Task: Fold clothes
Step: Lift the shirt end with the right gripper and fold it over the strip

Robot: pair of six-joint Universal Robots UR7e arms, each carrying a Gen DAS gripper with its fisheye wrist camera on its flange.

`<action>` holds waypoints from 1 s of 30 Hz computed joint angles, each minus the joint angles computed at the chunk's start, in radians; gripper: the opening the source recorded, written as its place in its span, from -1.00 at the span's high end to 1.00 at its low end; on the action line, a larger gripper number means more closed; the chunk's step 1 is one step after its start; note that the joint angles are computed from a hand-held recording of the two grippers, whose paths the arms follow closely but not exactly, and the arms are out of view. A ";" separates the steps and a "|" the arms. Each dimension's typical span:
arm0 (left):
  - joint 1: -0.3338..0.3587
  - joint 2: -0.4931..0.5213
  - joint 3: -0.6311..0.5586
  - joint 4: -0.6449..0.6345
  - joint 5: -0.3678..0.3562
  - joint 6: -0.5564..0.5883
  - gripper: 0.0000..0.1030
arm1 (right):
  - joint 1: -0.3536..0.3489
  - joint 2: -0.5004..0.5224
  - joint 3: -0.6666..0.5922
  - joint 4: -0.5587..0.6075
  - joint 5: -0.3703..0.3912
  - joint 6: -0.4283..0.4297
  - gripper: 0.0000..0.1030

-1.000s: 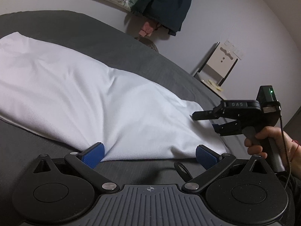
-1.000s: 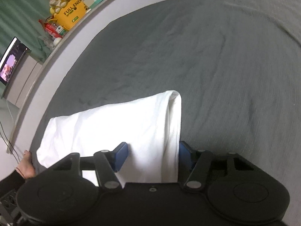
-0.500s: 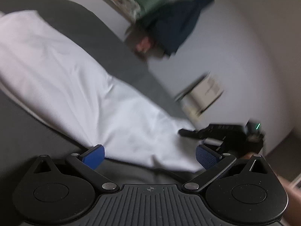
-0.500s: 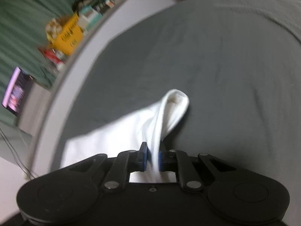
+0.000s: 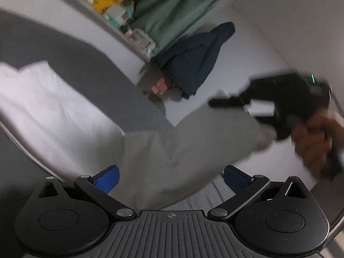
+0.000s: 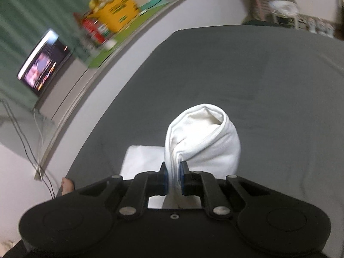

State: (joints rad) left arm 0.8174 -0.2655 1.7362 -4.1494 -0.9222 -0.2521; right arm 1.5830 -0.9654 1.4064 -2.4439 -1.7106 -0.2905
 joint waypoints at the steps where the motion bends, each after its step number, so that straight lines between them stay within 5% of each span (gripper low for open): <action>1: -0.010 0.001 0.000 -0.011 0.029 0.031 -1.00 | 0.016 0.007 -0.003 0.009 -0.013 -0.002 0.78; 6: -0.050 0.006 0.024 -0.099 0.127 0.145 -1.00 | 0.119 0.125 -0.098 0.064 -0.135 -0.027 0.78; 13: -0.024 -0.017 0.027 -0.028 0.245 0.024 -1.00 | 0.198 0.325 -0.261 0.166 -0.256 -0.014 0.79; 19: 0.001 -0.034 0.000 0.083 0.386 -0.045 -1.00 | 0.233 0.474 -0.401 0.277 -0.342 -0.041 0.98; 22: 0.026 -0.043 0.014 0.109 0.380 -0.157 -1.00 | 0.242 0.541 -0.464 0.307 -0.375 -0.075 0.98; 25: 0.024 -0.030 -0.001 0.068 0.399 -0.124 -1.00 | 0.248 0.571 -0.492 0.324 -0.391 -0.103 0.85; 30: 0.002 -0.005 -0.059 0.029 0.464 -0.011 -1.00 | 0.264 0.517 -0.401 0.282 -0.431 -0.210 -0.03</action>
